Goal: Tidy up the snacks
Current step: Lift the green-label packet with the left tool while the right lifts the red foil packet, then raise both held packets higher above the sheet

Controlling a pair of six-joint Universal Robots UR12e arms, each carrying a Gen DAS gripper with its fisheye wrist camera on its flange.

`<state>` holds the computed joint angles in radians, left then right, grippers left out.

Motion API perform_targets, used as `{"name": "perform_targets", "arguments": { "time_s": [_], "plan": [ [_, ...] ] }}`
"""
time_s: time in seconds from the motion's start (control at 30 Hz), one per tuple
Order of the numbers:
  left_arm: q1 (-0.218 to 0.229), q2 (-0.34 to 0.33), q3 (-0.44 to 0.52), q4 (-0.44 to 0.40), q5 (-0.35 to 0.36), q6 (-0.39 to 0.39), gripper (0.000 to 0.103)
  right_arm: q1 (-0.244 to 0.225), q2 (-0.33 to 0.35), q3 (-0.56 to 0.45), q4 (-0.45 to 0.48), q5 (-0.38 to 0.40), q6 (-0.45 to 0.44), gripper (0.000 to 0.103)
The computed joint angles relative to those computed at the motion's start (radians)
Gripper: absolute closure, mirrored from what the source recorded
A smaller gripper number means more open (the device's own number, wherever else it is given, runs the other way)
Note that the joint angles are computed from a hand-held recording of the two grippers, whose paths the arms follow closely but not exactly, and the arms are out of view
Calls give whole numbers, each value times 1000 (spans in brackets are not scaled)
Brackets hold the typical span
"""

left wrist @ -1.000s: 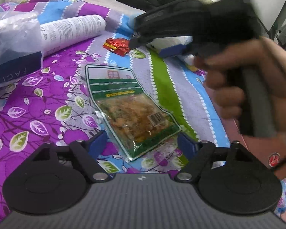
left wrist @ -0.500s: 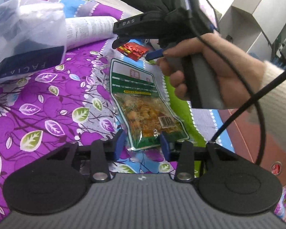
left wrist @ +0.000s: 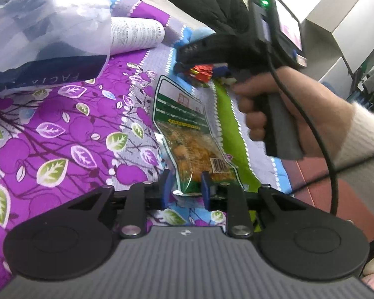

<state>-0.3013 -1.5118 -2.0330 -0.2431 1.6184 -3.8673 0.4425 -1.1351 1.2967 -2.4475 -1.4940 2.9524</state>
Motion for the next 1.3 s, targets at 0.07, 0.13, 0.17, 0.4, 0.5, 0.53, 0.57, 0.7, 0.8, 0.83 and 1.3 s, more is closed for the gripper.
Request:
{"name": "perform_targets", "arguments": {
  "time_s": [0.07,0.13,0.17,0.4,0.5,0.53,0.57,0.7,0.8,0.83,1.3],
  "plan": [
    [-2,11,-4,-8,-3,-4,76,-2,-26,33,-12,-4,-37,41],
    [-6,22,-11,-12,-7,-15,76,-8,-55,67,-12,1,-49,41],
    [-8,28,-14,-15,-11,-19,77,-10,-67,80,-8,5,-45,41],
    [-28,68,-33,-29,-13,-61,78,-37,-172,185,24,40,-27,41],
    [-40,87,-41,-39,-8,-65,78,-45,-218,228,33,45,-9,41],
    [-41,92,-45,-41,-12,-65,78,-47,-234,244,36,44,-5,41],
    [-46,100,-49,-47,-14,-67,78,-50,-251,259,42,45,-4,41],
    [-70,130,-66,-80,-3,-73,78,-51,-308,317,59,33,7,41],
    [-85,161,-83,-105,0,-90,78,-49,-360,376,52,35,3,41],
    [-91,172,-89,-113,3,-96,78,-51,-375,390,60,43,12,41],
    [-132,276,-95,-311,54,-132,75,-31,-543,577,12,63,93,40]
  ]
}}
